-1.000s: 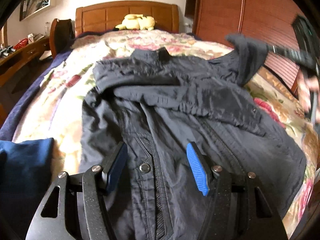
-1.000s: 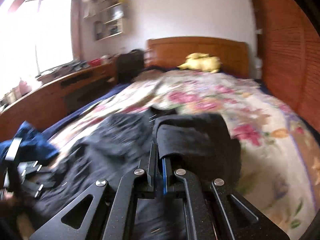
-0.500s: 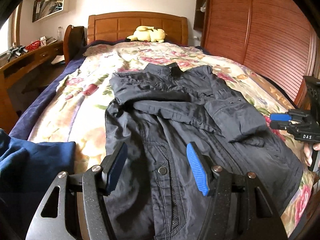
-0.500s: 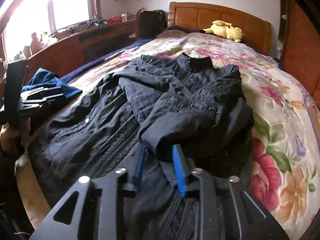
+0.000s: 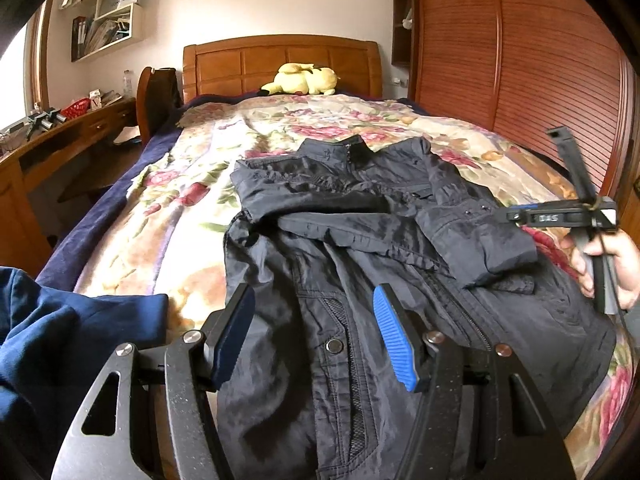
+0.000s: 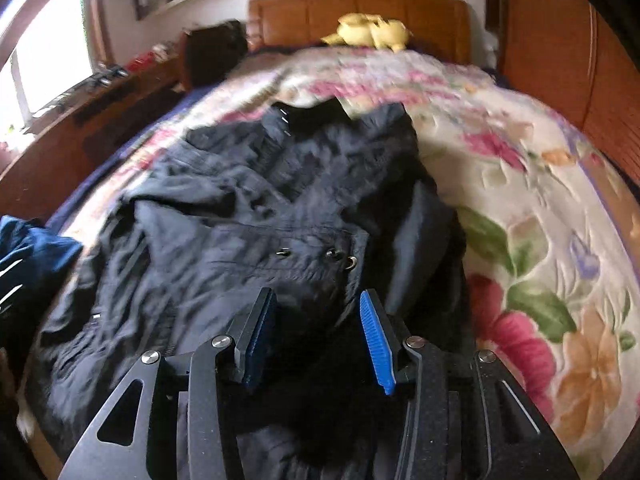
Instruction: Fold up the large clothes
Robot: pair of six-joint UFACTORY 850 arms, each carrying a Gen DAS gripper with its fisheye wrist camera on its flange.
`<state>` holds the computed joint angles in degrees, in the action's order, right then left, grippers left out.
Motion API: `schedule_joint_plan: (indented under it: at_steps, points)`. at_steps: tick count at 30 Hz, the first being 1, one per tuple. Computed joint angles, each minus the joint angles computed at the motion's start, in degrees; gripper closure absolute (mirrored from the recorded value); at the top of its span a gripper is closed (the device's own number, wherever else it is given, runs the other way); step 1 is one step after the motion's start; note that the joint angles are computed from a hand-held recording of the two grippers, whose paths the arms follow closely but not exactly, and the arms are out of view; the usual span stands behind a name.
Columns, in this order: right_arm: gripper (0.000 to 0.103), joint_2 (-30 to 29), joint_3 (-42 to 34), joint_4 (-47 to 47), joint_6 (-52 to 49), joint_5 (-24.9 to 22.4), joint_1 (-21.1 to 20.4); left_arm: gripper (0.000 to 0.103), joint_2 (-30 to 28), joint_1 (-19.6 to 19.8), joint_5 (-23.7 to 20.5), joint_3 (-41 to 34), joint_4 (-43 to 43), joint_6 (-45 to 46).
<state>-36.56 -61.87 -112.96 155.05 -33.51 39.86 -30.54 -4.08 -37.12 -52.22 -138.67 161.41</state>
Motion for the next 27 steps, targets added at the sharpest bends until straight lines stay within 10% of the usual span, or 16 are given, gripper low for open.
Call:
schedule_joint_plan:
  at_steps: [7,13,20,27]
  points:
    - [0.058,-2.54,-4.16,-2.54,2.23,8.51,-2.69,0.04,0.08,0.2,0.66,-0.07,-0.62,0.57]
    - [0.099,-3.19,-6.95,0.68,-7.26,2.74,-0.36,0.04,0.29,0.9,-0.15,0.0,0.2,-0.75]
    - [0.101,-0.49,-5.54,-20.1,3.4,-2.1,3.95,0.04,-0.18,1.69,-0.52,-0.75,1.75,-3.18]
    - [0.097,-3.39,-9.57,-4.0,-9.33,-5.66,6.5,0.04,-0.31,1.97,-0.88,-0.6,1.47,-3.24]
